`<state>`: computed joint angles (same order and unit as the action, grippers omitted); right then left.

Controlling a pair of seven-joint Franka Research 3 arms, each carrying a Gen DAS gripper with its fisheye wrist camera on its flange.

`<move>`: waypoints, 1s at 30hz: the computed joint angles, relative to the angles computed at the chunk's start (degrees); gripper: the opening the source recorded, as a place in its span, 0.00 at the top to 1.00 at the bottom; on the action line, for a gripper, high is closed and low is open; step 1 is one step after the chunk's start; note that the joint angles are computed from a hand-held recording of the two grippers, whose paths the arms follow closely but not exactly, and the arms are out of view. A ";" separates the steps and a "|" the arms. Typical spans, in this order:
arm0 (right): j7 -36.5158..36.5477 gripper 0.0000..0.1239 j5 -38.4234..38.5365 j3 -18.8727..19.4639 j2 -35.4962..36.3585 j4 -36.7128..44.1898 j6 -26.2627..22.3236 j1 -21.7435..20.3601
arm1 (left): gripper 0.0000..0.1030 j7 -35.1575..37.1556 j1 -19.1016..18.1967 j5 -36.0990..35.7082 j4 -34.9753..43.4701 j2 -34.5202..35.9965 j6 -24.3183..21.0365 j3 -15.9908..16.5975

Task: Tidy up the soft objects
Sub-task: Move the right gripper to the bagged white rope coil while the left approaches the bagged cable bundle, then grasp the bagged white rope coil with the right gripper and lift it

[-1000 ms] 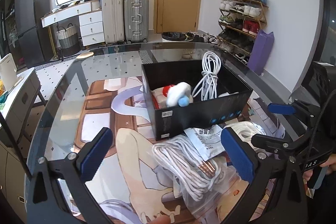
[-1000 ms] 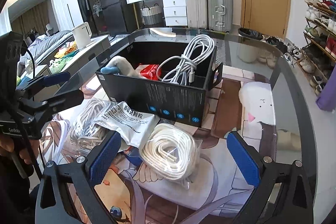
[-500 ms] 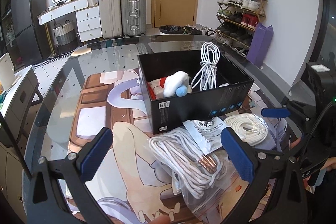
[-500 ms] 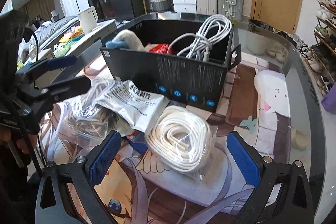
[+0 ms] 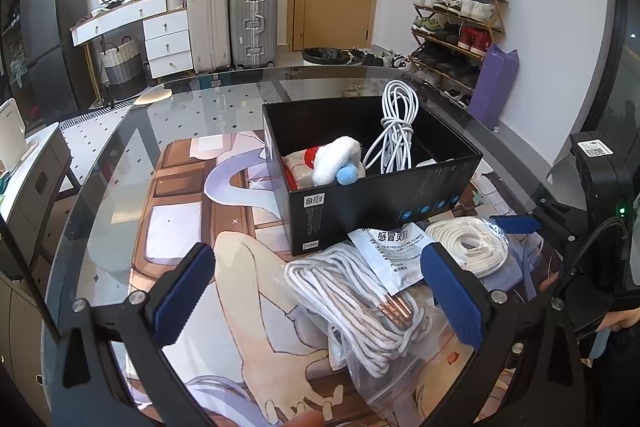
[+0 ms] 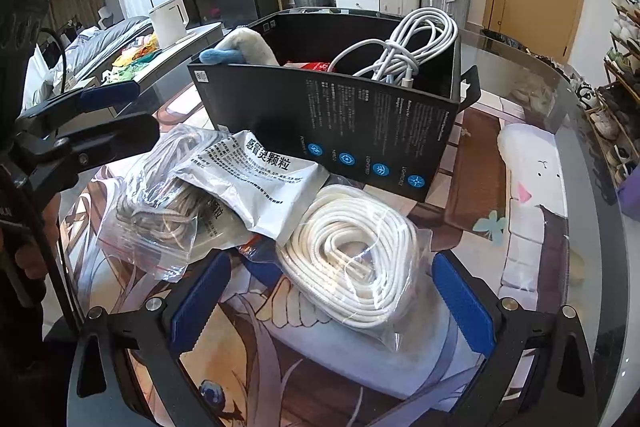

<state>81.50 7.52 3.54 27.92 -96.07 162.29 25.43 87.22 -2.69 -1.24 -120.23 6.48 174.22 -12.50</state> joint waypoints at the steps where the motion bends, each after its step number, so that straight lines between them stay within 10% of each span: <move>1: 0.03 0.17 0.05 -0.01 0.28 0.41 -0.19 -0.02 | 0.00 -0.01 0.01 0.03 -0.04 0.01 0.05 0.01; 30: 11.23 0.18 -8.76 -5.25 4.32 5.88 -2.83 3.40 | 0.00 -1.48 -0.33 2.40 -0.11 0.45 -0.40 0.33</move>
